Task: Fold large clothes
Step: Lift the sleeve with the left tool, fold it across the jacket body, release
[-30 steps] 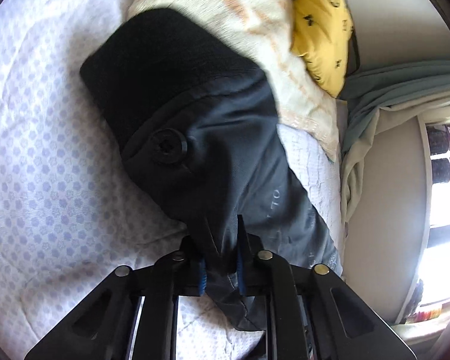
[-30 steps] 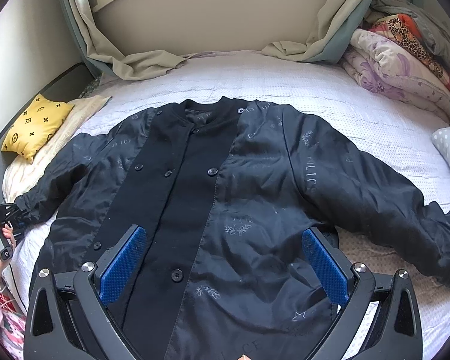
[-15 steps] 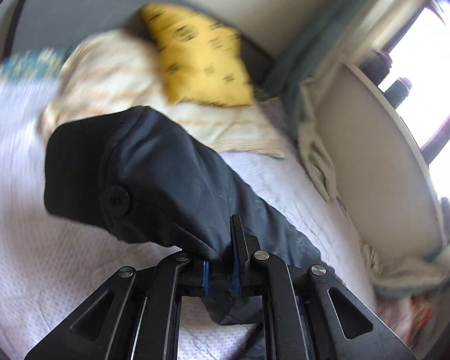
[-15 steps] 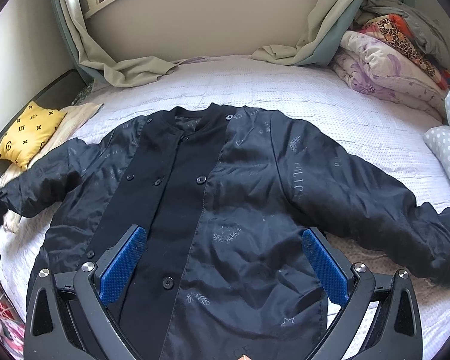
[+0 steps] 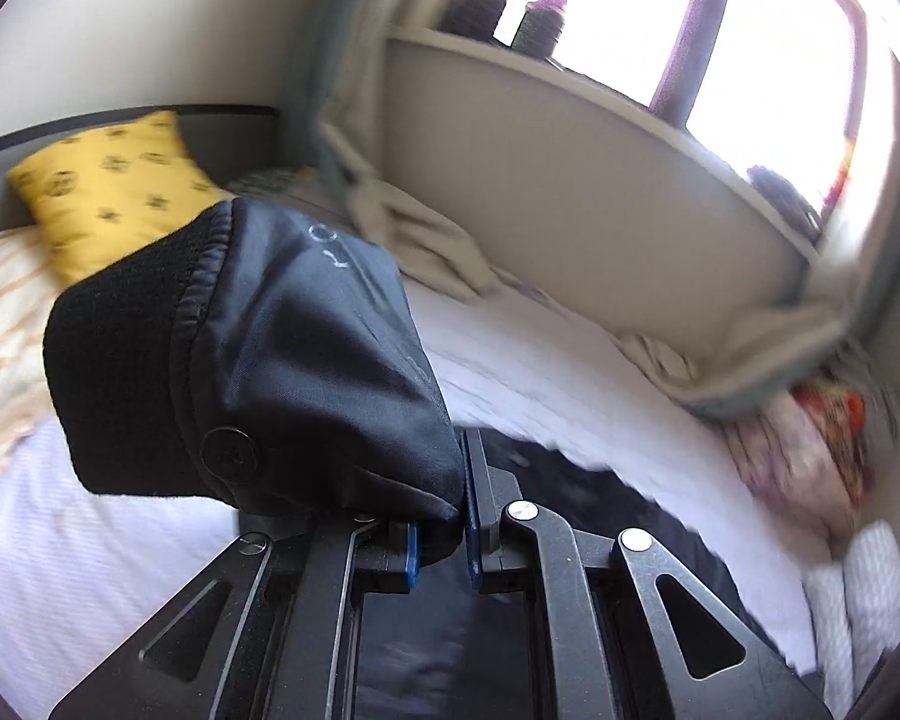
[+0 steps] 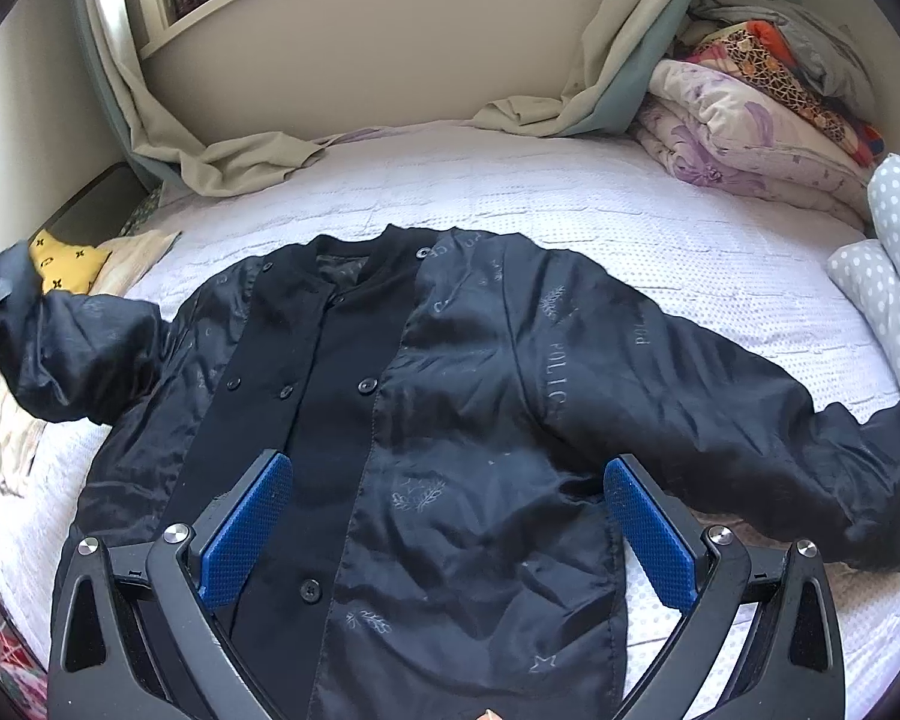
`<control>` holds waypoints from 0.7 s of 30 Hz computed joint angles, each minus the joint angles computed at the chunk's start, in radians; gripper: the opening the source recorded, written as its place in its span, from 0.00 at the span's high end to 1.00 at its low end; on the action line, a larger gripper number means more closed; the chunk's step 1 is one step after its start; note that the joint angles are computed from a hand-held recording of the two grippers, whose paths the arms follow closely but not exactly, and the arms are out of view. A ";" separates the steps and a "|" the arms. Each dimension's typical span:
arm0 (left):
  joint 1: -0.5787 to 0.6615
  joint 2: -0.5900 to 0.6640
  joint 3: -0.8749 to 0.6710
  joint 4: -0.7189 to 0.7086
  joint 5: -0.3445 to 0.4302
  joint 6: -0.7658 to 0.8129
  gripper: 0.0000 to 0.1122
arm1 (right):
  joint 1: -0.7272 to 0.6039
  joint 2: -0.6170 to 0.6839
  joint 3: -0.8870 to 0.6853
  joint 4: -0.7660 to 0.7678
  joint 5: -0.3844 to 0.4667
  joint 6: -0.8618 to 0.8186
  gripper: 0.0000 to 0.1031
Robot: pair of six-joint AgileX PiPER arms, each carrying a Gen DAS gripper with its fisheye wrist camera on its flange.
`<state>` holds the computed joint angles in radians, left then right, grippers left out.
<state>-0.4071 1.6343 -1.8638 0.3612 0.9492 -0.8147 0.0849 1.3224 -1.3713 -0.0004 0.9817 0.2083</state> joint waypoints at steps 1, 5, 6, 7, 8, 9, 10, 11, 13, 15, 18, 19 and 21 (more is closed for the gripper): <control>-0.041 0.038 -0.031 0.004 0.009 -0.006 0.87 | -0.005 -0.002 0.000 0.001 0.000 -0.001 0.00; -0.151 0.174 -0.104 -0.014 0.025 0.000 0.87 | -0.017 -0.008 -0.002 -0.015 0.000 0.005 0.00; -0.177 0.224 -0.133 -0.022 0.037 0.011 0.87 | -0.016 -0.007 -0.001 -0.022 -0.001 0.008 0.00; -0.203 0.259 -0.158 -0.021 0.051 0.014 0.87 | -0.012 -0.006 -0.004 -0.038 0.002 0.016 0.00; -0.223 0.290 -0.176 -0.025 0.063 0.021 0.87 | -0.008 -0.005 -0.004 -0.050 0.002 0.022 0.00; -0.238 0.336 -0.207 -0.047 0.079 0.046 0.87 | -0.006 -0.004 -0.005 -0.057 0.002 0.024 0.00; -0.247 0.363 -0.227 -0.063 0.092 0.059 0.86 | -0.006 -0.002 -0.006 -0.059 0.002 0.024 0.00; -0.251 0.388 -0.237 -0.092 0.102 0.079 0.85 | -0.009 -0.001 -0.009 -0.054 0.004 0.020 0.00; -0.256 0.429 -0.250 -0.150 0.121 0.113 0.81 | -0.019 0.001 -0.014 -0.035 0.006 0.007 0.00; -0.257 0.424 -0.209 -0.189 0.116 0.144 0.73 | -0.030 0.003 -0.018 -0.015 0.004 -0.007 0.00; -0.265 0.362 -0.127 -0.204 0.082 0.169 0.50 | -0.053 0.006 -0.021 0.023 0.008 -0.028 0.00; -0.271 0.333 -0.092 -0.193 0.077 0.169 0.43 | -0.063 0.011 -0.021 0.042 0.010 -0.037 0.00; -0.288 0.273 -0.029 -0.159 0.073 0.166 0.26 | -0.075 0.020 -0.021 0.071 0.016 -0.047 0.00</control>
<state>-0.6949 1.9074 -1.8931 0.2025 1.0221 -0.6487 0.0101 1.3426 -1.3927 0.0702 0.9981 0.1610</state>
